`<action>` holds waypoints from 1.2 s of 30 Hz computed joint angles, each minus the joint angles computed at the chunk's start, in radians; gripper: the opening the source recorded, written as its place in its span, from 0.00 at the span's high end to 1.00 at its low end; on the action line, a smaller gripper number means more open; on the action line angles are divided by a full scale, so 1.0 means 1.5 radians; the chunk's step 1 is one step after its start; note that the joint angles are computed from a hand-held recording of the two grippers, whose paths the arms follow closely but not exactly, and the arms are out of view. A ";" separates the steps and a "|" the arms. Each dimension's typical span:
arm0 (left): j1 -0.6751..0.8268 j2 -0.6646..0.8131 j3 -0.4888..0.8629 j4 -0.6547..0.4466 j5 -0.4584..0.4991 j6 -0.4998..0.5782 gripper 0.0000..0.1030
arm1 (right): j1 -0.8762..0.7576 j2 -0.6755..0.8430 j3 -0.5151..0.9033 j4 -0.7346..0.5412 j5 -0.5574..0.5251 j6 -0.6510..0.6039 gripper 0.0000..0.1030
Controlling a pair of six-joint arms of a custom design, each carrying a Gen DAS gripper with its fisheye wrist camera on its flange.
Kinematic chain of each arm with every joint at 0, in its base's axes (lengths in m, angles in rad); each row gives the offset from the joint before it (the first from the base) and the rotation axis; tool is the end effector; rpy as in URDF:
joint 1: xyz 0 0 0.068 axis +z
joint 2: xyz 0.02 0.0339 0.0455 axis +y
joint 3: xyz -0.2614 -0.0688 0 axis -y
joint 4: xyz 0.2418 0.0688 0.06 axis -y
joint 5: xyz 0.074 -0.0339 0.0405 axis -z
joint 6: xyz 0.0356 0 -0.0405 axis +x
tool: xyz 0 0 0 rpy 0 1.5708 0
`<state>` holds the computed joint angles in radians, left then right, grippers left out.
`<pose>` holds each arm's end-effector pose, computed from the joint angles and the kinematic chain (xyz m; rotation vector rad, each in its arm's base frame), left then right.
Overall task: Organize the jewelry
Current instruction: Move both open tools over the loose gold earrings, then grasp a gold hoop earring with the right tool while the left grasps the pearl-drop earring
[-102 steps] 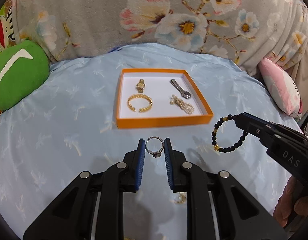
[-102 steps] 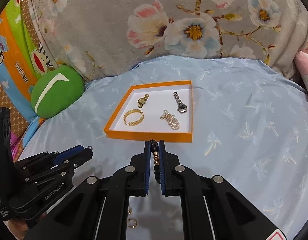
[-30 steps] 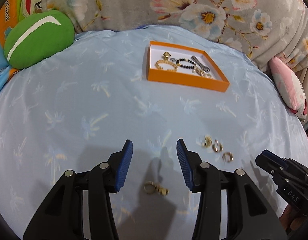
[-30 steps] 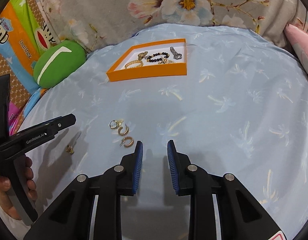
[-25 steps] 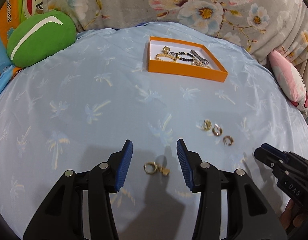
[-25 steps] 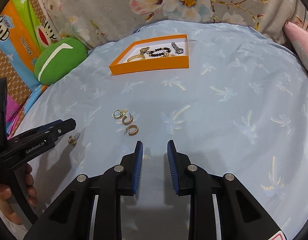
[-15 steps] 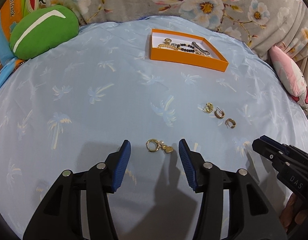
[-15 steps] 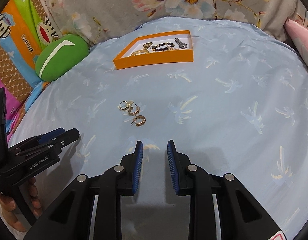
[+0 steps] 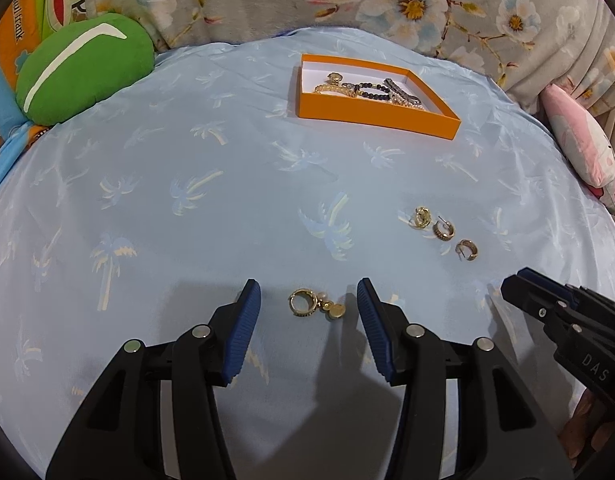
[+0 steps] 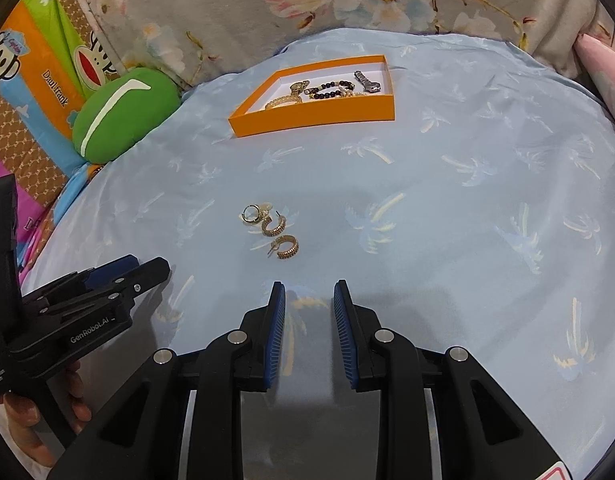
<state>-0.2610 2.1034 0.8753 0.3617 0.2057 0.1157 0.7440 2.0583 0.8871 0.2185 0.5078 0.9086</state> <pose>0.3469 -0.1002 0.0482 0.5468 2.3754 -0.3157 0.2712 0.2261 0.0594 0.3888 2.3356 0.1391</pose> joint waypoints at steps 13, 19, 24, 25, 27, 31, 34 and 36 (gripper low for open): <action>0.001 0.004 0.014 -0.009 0.009 -0.004 0.53 | -0.037 0.048 0.086 -0.030 -0.033 -0.046 0.68; 0.005 0.004 0.013 -0.009 0.017 -0.006 0.53 | -0.046 0.055 0.109 -0.026 -0.036 -0.068 0.68; 0.010 0.000 0.003 -0.003 0.025 -0.009 0.53 | -0.053 0.092 0.188 -0.067 -0.042 -0.123 0.68; 0.011 -0.002 0.000 -0.002 0.026 -0.008 0.53 | -0.057 0.101 0.205 -0.076 -0.047 -0.132 0.68; 0.014 -0.004 -0.003 -0.001 0.032 -0.008 0.53 | -0.063 0.118 0.236 -0.095 -0.055 -0.143 0.68; 0.018 -0.007 -0.009 0.002 0.039 -0.009 0.53 | -0.069 0.149 0.290 -0.142 -0.066 -0.153 0.75; 0.019 -0.007 -0.010 0.003 0.039 -0.008 0.53 | -0.072 0.150 0.290 -0.144 -0.068 -0.151 0.86; 0.018 -0.007 -0.011 0.003 0.036 -0.007 0.53 | -0.070 0.146 0.282 -0.140 -0.062 -0.144 0.86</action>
<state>-0.2344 2.0931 0.8589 0.3668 0.2593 0.1055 0.6394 2.2779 1.3105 0.0082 0.4150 0.6919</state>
